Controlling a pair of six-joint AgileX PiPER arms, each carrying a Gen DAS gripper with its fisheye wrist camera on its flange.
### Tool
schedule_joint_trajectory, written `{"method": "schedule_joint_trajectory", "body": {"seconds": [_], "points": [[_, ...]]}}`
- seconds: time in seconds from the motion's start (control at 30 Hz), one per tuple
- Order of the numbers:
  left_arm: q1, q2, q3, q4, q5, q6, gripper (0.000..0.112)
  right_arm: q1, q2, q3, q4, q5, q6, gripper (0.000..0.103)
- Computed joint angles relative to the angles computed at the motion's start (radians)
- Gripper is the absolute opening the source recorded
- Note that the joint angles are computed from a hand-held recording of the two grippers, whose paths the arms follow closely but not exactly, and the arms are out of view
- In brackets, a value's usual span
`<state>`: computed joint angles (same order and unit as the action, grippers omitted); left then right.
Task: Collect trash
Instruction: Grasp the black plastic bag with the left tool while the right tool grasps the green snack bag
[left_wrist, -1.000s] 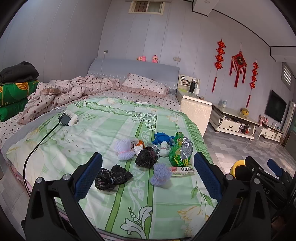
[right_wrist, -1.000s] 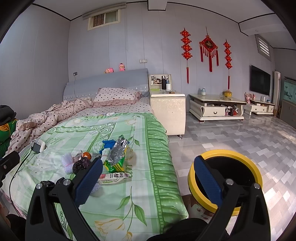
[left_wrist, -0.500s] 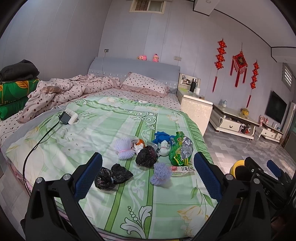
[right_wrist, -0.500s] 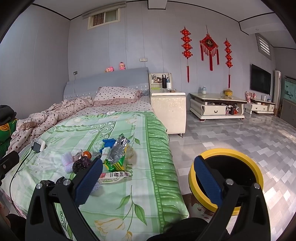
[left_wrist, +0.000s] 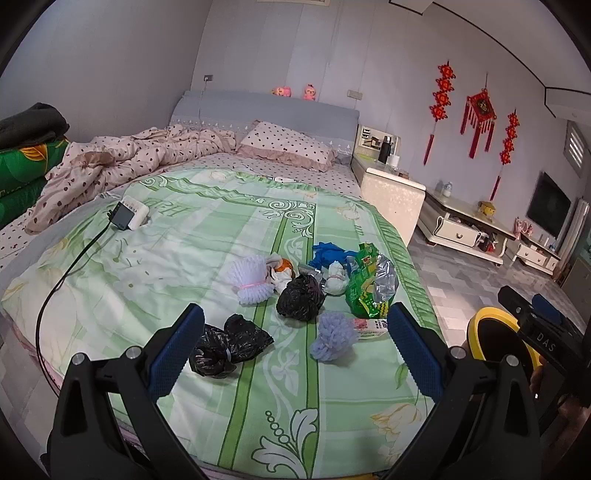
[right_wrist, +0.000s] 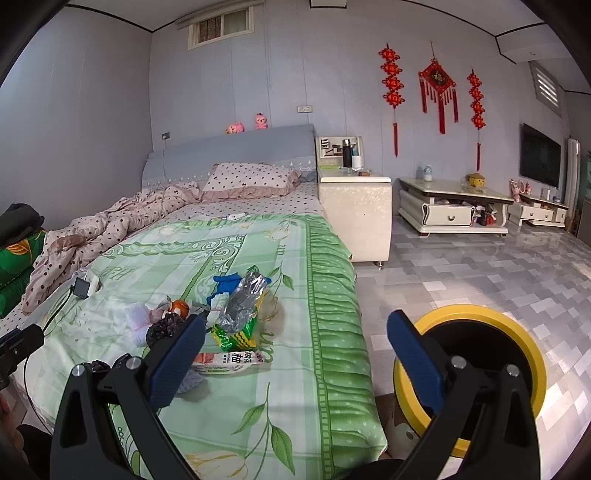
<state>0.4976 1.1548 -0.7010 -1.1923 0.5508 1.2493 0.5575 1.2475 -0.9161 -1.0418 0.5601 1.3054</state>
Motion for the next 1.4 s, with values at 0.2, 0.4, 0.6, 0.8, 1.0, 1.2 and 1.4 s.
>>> {"method": "schedule_joint_trajectory", "body": {"seconds": [0.2, 0.4, 0.6, 0.8, 1.0, 1.2, 1.4], "points": [[0.017, 0.196, -0.146, 0.178, 0.073, -0.092, 0.095, -0.130, 0.160, -0.139, 0.292, -0.113, -0.308, 0.095], [0.025, 0.320, -0.227, 0.276, 0.064, -0.122, 0.095, -0.219, 0.375, -0.331, 0.718, -0.118, -0.716, 0.095], [-0.005, 0.454, -0.345, 0.419, 0.022, -0.198, 0.095, -0.223, 0.576, -0.539, 0.823, -0.046, -0.844, 0.095], [-0.047, 0.585, -0.459, 0.532, -0.018, -0.289, 0.095, -0.217, 0.773, -0.792, 0.875, 0.091, -0.907, 0.095], [-0.072, 0.689, -0.530, 0.597, -0.032, -0.335, 0.095, -0.224, 0.905, -0.955, 0.935, 0.173, -0.953, 0.095], [-0.075, 0.754, -0.557, 0.568, -0.036, -0.298, 0.092, -0.237, 0.955, -0.999, 1.017, 0.188, -1.021, 0.095], [-0.096, 0.810, -0.599, 0.591, -0.011, -0.298, 0.068, -0.252, 0.992, -1.037, 1.073, 0.215, -1.071, 0.078]]}}
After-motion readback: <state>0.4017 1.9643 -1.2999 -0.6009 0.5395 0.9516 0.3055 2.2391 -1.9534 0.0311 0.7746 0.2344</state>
